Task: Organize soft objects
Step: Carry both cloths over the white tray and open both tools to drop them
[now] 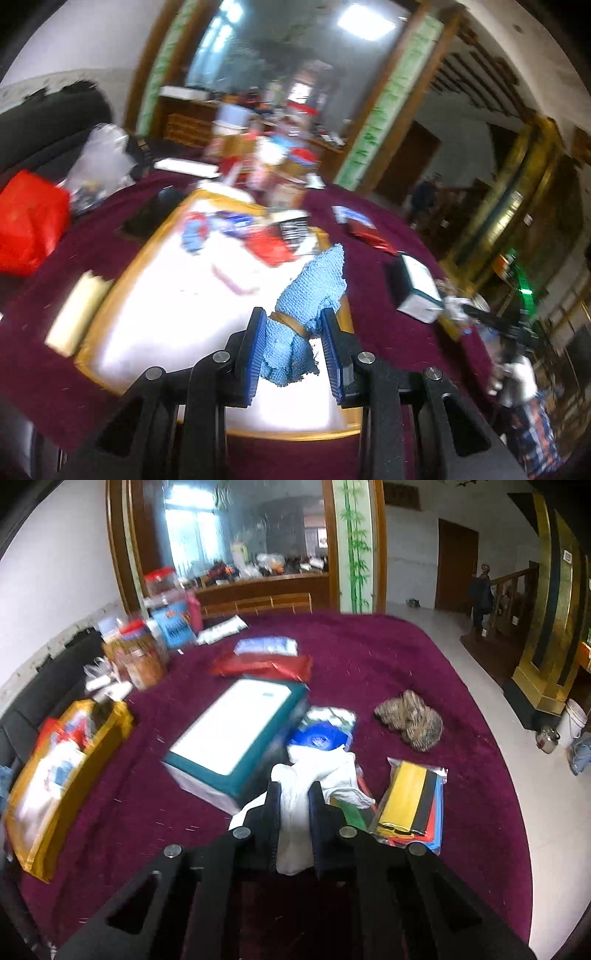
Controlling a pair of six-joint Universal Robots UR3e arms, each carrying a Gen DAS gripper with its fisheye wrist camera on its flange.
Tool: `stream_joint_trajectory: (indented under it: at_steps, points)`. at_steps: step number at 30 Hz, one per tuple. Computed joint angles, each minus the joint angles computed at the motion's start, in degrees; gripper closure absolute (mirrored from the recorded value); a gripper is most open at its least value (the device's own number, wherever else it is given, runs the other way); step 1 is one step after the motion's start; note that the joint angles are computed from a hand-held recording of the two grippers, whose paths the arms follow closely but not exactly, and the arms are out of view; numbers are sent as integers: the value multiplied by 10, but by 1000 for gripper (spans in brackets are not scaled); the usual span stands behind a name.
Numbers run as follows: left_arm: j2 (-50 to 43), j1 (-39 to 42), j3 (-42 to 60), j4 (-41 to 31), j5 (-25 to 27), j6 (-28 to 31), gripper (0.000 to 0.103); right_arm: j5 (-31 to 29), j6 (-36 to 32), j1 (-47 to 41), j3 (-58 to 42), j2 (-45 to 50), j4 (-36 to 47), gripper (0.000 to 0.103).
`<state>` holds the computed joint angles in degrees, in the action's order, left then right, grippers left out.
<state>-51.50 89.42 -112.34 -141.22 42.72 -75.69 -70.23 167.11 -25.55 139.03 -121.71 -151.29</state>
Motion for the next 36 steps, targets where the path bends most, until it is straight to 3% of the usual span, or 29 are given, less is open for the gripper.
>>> stream_joint_trajectory:
  at_steps: [5,8,13,16,18,20,22,25,30,33,36]
  points:
    - [-48,-62,-62,240,1,-174,72,9,37,68,-41,-23,39,89]
    - [-74,-114,-84,362,17,-270,72,-1,83,154,-80,38,8,89]
    - [-104,-184,-106,514,47,-384,71,-18,142,276,-145,152,-44,89]
    - [-137,-230,-115,622,68,-463,59,-45,165,350,-198,219,-60,89]
    - [-173,-257,-109,673,83,-503,43,-55,176,391,-236,262,-62,89]
    - [-202,-272,-97,687,88,-518,42,-64,184,421,-264,293,-61,89]
    - [-217,-267,-80,660,79,-514,42,-69,189,448,-293,323,-57,89]
    - [-200,-215,-52,534,33,-446,42,-64,196,480,-341,374,-47,89]
    - [-137,-67,17,227,-31,-225,36,-47,198,525,-433,466,-16,89]
    - [-128,1,43,127,-49,-139,35,-33,202,544,-507,517,12,89]
    - [-150,40,62,84,-58,-97,35,-3,205,555,-611,574,62,89]
